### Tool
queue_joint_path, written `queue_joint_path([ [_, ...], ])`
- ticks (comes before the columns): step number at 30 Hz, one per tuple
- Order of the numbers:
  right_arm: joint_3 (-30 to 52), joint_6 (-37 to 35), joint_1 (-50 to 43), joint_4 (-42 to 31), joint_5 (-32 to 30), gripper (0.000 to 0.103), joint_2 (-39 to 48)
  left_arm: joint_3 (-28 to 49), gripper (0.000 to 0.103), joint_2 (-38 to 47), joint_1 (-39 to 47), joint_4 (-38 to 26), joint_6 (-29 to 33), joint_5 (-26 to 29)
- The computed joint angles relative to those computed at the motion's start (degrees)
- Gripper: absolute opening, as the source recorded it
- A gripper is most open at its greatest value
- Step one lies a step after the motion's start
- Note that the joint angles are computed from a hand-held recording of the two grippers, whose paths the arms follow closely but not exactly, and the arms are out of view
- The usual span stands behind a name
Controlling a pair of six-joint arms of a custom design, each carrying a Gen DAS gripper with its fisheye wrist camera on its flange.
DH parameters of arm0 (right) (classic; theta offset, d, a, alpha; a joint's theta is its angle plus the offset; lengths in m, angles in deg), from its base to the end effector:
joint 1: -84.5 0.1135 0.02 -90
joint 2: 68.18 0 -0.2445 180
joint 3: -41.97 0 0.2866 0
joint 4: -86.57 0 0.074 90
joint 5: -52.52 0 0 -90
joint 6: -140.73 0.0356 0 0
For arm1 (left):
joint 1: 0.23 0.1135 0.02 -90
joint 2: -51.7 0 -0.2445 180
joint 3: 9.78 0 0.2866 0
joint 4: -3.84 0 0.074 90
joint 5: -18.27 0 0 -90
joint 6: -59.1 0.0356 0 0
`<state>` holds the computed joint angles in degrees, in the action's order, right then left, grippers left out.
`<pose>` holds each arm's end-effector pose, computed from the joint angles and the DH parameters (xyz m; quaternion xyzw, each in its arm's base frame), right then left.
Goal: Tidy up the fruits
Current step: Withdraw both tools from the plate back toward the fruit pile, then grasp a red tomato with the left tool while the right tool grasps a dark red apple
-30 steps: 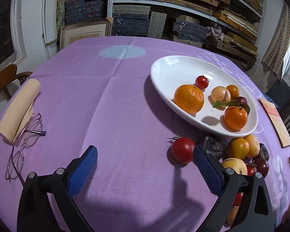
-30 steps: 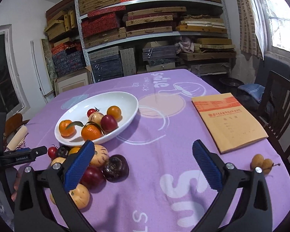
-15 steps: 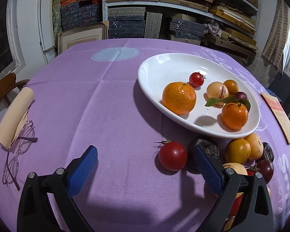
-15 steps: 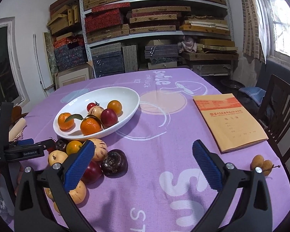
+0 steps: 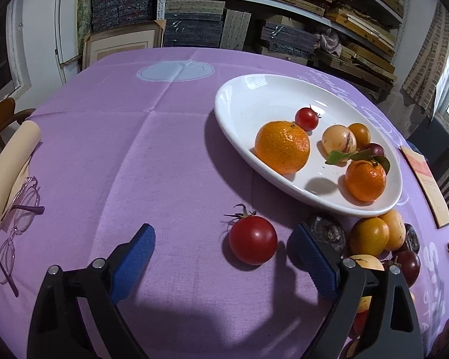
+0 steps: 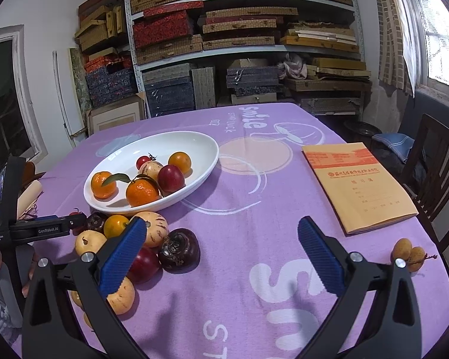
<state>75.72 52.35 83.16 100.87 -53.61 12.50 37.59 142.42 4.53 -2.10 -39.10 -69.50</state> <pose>0.2674 0.0036 0.0871 -0.0449 0.8700 0.1242 0.4749 0.3020 0.0238 0.0782 -0.0991 0.9322 -0.0287 0.3471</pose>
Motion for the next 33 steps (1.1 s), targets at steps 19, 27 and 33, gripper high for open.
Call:
queue_joint_path([
  [19, 1.3, -0.1, -0.4, -0.3, -1.6, 0.099, 2.0, -4.5, 0.031, -4.8, -1.0, 2.7, 2.0, 0.9],
  [27, 2.4, -6.0, 4.0, -3.5, 0.3, 0.099, 3.9, -16.5, 0.031, -22.1, 2.3, 0.9, 1.5, 0.0],
  [33, 4.0, -6.6, 6.4, -4.5, 5.8, 0.099, 5.6, -17.1, 0.031, -22.4, 2.2, 1.0, 2.3, 0.9],
])
